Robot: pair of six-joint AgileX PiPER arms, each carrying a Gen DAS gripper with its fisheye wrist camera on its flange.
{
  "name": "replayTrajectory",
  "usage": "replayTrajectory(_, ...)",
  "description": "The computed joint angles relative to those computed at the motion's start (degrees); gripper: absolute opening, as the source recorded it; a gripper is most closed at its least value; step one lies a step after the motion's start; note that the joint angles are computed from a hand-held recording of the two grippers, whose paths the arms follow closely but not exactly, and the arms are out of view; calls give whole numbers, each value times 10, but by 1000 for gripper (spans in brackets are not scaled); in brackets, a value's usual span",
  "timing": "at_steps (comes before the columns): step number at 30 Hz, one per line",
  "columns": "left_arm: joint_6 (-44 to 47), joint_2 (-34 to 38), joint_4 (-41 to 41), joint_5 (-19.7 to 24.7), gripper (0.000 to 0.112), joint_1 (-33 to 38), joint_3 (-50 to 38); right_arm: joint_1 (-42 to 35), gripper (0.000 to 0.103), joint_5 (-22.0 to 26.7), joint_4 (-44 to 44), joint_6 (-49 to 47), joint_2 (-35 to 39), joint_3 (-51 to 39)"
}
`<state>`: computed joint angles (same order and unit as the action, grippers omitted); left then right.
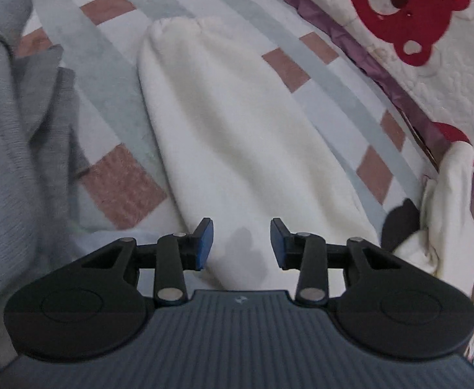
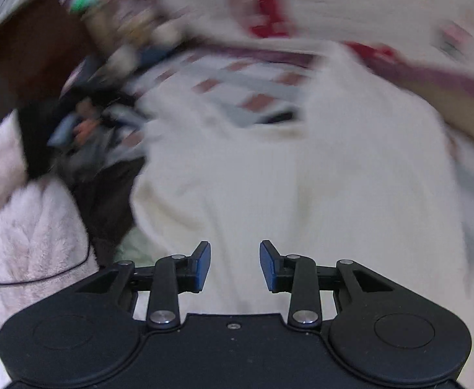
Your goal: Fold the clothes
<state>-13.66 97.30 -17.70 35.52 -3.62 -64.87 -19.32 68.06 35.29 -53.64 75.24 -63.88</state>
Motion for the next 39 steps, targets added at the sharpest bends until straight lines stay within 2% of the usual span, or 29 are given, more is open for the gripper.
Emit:
replayTrajectory(2,19,-4,-24,-27,38,0,21,101,39,-53,-26,20,30,-25)
replayTrajectory(4,67,-6,-76,-24,40,14,35,172,39,-95,-40,32,62,-45)
replayTrajectory(6,140,-6,-163,-15,43,44,51,213,39,-125,-39,37,90,-53)
replayTrajectory(10,174,-3,-224,-14,49,81,68,236,39,-167,9,40,157,-55)
replayTrajectory(14,150,27,-229,-4,50,90,55,237,39,-196,76,24,188,-26)
replayTrajectory(17,121,59,-209,-4,48,88,31,259,39,-234,61,32,201,-18)
replayTrajectory(18,120,68,-196,-5,41,84,18,261,39,-241,63,25,205,-18)
replayTrajectory(19,120,77,-177,-8,13,79,5,255,35,-236,82,2,211,-19)
replayTrajectory(20,121,86,-159,-11,3,73,-9,247,8,-225,97,-13,218,-26)
replayTrajectory(22,148,95,-145,-23,3,58,-34,233,5,-213,111,-14,228,-42)
replayTrajectory(25,182,99,-129,-51,3,26,-70,214,5,-225,104,30,235,-59)
replayTrajectory(27,176,115,-86,-60,3,-6,-108,203,5,-233,98,61,240,-73)
replayTrajectory(32,159,194,-55,-43,5,-48,-206,199,5,-261,34,121,272,-95)
replayTrajectory(33,162,205,-57,-47,8,-52,-215,201,5,-270,16,138,277,-96)
replayTrajectory(36,188,206,-69,-90,10,-61,-196,209,12,-297,-40,194,278,-88)
replayTrajectory(39,232,191,-79,-118,11,-65,-170,212,17,-321,-58,228,241,-59)
